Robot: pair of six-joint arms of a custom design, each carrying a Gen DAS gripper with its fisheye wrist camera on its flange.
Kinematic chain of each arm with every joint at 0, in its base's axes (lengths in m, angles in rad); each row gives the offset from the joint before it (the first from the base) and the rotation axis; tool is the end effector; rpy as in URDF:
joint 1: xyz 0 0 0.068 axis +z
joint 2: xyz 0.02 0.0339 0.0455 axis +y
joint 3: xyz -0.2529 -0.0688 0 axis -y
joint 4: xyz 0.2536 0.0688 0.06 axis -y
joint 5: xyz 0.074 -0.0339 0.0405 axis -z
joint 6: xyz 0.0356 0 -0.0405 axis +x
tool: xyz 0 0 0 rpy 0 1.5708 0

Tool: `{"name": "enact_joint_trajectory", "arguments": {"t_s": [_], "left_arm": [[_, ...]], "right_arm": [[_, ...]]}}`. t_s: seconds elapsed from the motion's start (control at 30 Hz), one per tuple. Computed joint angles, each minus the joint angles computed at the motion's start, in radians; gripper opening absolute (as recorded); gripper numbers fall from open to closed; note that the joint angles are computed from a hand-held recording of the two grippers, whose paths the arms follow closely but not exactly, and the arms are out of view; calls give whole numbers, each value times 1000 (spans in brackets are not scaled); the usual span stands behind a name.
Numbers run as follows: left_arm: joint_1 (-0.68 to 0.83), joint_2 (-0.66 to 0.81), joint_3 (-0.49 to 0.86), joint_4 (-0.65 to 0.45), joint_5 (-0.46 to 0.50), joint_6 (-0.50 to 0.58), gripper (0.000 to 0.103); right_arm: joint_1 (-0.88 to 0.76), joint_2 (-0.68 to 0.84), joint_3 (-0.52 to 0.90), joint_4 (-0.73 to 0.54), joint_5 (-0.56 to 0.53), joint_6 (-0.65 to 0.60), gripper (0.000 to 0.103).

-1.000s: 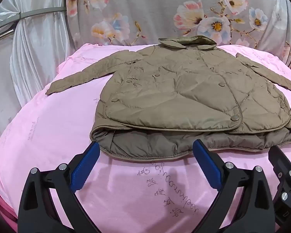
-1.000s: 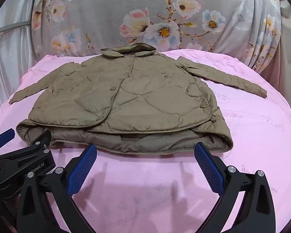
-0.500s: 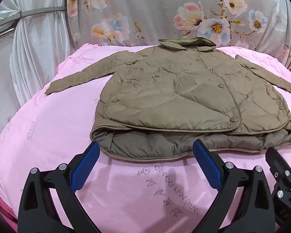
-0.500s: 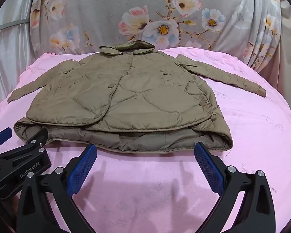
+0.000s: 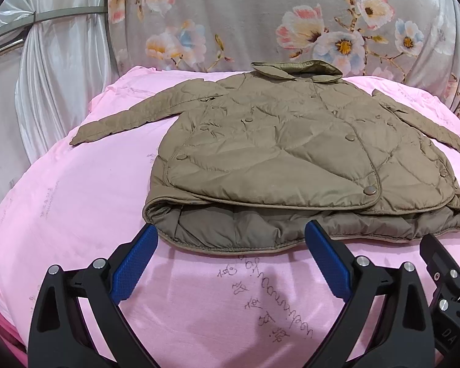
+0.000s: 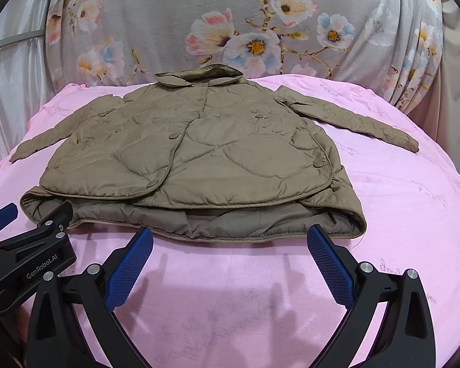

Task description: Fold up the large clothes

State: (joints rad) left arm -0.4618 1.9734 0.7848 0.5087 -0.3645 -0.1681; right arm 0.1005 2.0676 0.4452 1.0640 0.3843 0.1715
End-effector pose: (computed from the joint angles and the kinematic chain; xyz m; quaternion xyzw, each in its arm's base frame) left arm 0.3215 -0.1458 0.0658 0.0526 0.8893 0.0243 0.4535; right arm 0.2781 0.0146 0.0228 0.1230 0.8547 -0.1010 0.4942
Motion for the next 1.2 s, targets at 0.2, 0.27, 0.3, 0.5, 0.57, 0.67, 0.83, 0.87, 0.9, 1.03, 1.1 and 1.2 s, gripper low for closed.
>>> {"name": "enact_joint_trajectory", "arguments": {"t_s": [0.2, 0.27, 0.3, 0.5, 0.57, 0.67, 0.83, 0.87, 0.9, 1.03, 1.1, 1.2], "left_arm": [[0, 2, -3, 7, 0, -1, 94], [-3, 1, -3, 6, -3, -3, 94], [1, 1, -3, 6, 1, 1, 94], [1, -2, -3, 4, 0, -1, 94], [0, -1, -2, 3, -1, -1, 94], [2, -4, -5, 6, 0, 0, 94], [-3, -6, 1, -3, -12, -4, 94], [-3, -5, 5, -6, -12, -4, 94], [-4, -4, 8, -9, -12, -4, 94], [-13, -14, -2, -6, -21, -9, 94], [-14, -13, -1, -6, -21, -10, 94], [-17, -12, 0, -7, -23, -12, 94]], "right_arm": [[0, -2, 0, -1, 0, 1, 98], [0, -1, 0, -1, 0, 1, 98], [0, -1, 0, -1, 0, 1, 98], [0, -3, -2, 0, 0, 2, 98], [-1, -3, -3, 1, 0, 1, 98], [-1, -6, -4, 2, 0, 1, 98], [-4, -10, -4, -1, -3, 0, 98], [-4, -10, -3, -2, -3, 0, 98], [-3, -9, -4, 1, -2, 0, 98], [-4, -8, -3, 1, -3, 0, 98], [-3, -8, -4, 3, -2, 1, 98], [-1, -6, -4, 5, 1, 1, 98]]}}
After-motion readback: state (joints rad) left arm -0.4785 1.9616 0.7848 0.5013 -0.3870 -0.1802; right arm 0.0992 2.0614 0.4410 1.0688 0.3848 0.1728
